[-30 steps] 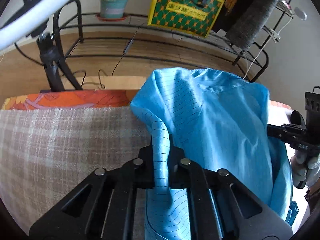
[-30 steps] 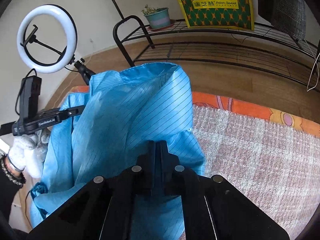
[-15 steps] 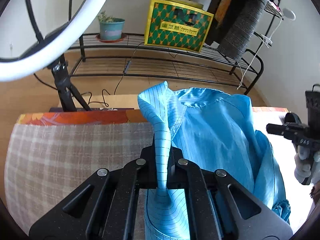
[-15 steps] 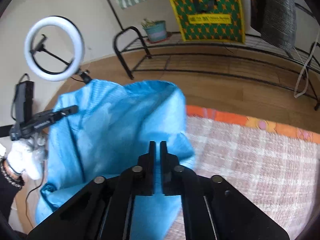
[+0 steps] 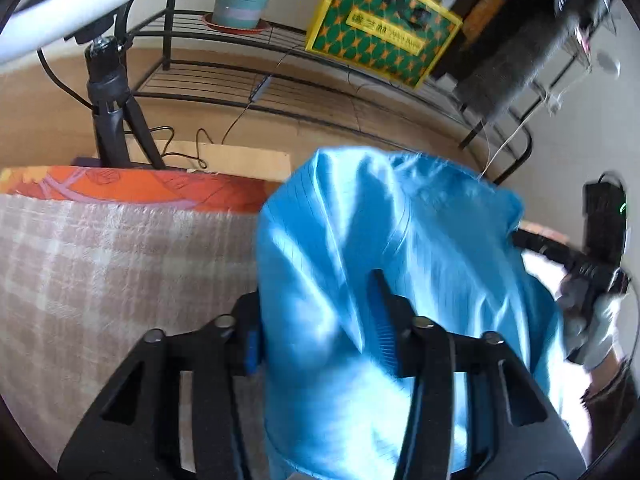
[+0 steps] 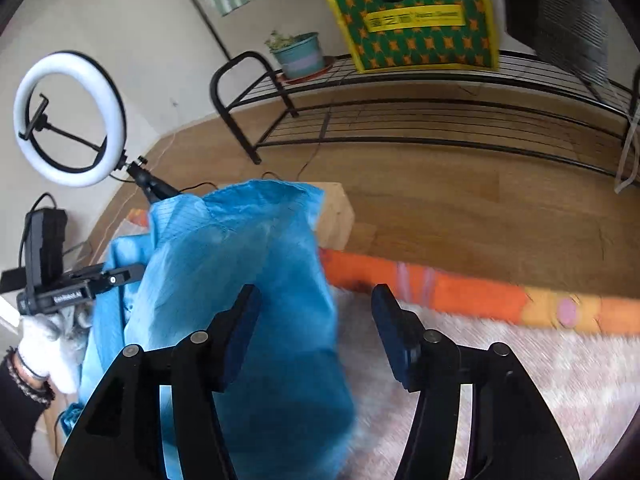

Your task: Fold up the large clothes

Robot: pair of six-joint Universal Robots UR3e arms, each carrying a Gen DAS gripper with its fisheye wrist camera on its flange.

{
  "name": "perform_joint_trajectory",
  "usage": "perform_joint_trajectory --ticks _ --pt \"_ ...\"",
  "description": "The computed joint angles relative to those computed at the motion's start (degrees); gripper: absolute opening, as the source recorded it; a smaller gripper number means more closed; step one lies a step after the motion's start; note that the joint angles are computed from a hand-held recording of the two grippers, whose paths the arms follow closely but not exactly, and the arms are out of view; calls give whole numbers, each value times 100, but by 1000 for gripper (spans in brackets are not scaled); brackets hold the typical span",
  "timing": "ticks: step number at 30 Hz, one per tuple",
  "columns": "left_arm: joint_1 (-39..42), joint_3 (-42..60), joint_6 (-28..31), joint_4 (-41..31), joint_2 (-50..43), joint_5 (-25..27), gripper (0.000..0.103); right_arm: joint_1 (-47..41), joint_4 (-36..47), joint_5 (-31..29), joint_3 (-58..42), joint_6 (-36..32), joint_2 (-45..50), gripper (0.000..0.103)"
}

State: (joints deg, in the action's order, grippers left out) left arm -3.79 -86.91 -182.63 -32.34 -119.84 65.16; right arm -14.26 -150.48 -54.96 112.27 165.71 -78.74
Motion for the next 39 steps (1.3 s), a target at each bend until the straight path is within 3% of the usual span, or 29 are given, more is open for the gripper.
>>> perform_joint_trajectory --ticks 2,3,4,5,6,8,16,21,27,35,39 --pt "-43 248 -48 -92 -136 46 48 142 65 22 -161 -29 135 34" --pt "-71 371 -51 -132 -205 39 48 219 132 6 -215 -84 156 17" --pt "-105 414 -19 -76 -239 50 43 286 241 -13 -276 -192 172 6" --pt "-165 439 57 -8 -257 102 30 386 228 -168 -272 -239 138 6" --pt "-323 514 189 17 -269 405 0 463 141 -293 -257 -233 109 4" --pt "-465 440 298 207 -216 621 0 454 27 -301 -121 -242 -79 3" --pt "-496 -221 412 493 787 370 0 229 320 -176 259 -308 -1491 2" --pt "-511 -772 480 265 1879 314 0 284 1063 -268 238 -337 -2546 1" --pt "-541 -1561 406 -142 3409 324 0 212 2629 -110 1 -492 -4086 1" --pt "-355 -2963 469 -1333 6122 246 0 664 4809 -521 -533 -697 -5986 1" --pt "149 -3479 693 -2810 7892 -200 0 1404 5262 -1076 -484 -177 -6701 1"
